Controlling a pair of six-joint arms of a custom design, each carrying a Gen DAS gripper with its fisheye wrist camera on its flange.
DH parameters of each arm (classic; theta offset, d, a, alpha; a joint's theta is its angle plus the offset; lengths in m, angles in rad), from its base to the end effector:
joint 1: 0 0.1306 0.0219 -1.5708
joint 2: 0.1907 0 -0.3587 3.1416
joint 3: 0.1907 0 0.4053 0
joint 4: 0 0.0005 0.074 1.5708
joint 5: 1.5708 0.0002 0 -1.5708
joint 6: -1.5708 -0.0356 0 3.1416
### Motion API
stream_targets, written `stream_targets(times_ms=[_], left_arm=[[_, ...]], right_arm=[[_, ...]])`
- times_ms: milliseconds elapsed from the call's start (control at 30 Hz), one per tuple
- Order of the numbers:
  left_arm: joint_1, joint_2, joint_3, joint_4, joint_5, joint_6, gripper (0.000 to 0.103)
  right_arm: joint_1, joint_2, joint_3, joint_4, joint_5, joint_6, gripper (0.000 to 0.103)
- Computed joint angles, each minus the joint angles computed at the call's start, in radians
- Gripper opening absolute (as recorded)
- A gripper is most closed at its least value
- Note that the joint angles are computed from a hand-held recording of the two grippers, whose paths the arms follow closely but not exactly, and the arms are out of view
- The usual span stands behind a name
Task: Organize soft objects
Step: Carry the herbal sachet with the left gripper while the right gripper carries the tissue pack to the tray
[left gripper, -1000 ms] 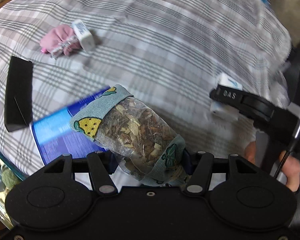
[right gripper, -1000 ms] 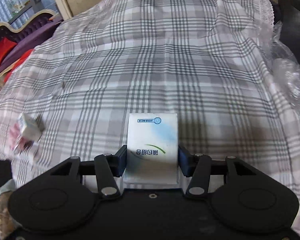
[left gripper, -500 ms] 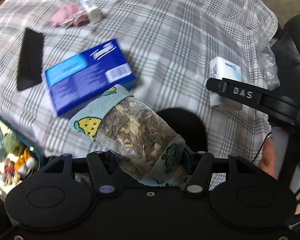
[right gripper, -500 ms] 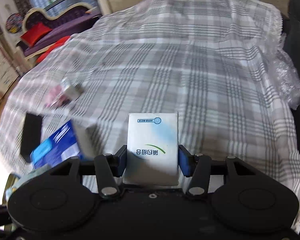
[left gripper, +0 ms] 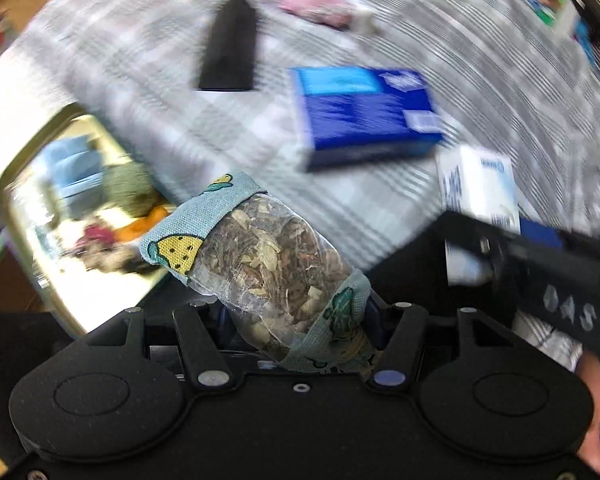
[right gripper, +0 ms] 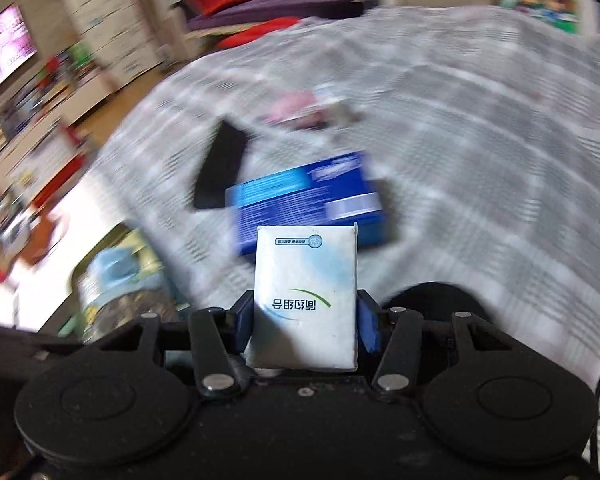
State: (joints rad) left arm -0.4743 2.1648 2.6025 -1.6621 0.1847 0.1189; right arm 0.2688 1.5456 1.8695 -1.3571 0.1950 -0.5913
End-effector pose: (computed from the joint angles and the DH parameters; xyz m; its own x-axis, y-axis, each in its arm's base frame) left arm 0.6011 -0.3165 0.4536 -0.8907 0.3262 -0.3166 0.4016 0.8910 -0.2118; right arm 0.5041 0.1312 0.5197 -0.7794 0.3526 -0.5179 0.3247 0.9343 0.1473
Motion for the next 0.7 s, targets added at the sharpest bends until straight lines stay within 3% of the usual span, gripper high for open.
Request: stream_targets(times_ms=[133,267,533,700], left_arm=[[0.054,-0.078,-0.156,0.105,-0.081,0.064,0.056],[0.12,-0.084,-0.206,0.132,-0.113,0.13,0.056],[0.213,0.015,-0.143,0.076,-0.113,0.216,0.056],[0.243,0.119,-0.021,-0.004,-0.068,0.23,0.056]], right_arm=[[0.048,0.103,0.115,-0.028,-0.053,0.03,0.051],[0.083,0.217,0.248,-0.071,-0.062,0.056,0.051],[0.097,0.464,0.543,-0.204,-0.099,0.084,0.051],[0.099,0.584,0.703,-0.289,-0.125,0.104,0.05]])
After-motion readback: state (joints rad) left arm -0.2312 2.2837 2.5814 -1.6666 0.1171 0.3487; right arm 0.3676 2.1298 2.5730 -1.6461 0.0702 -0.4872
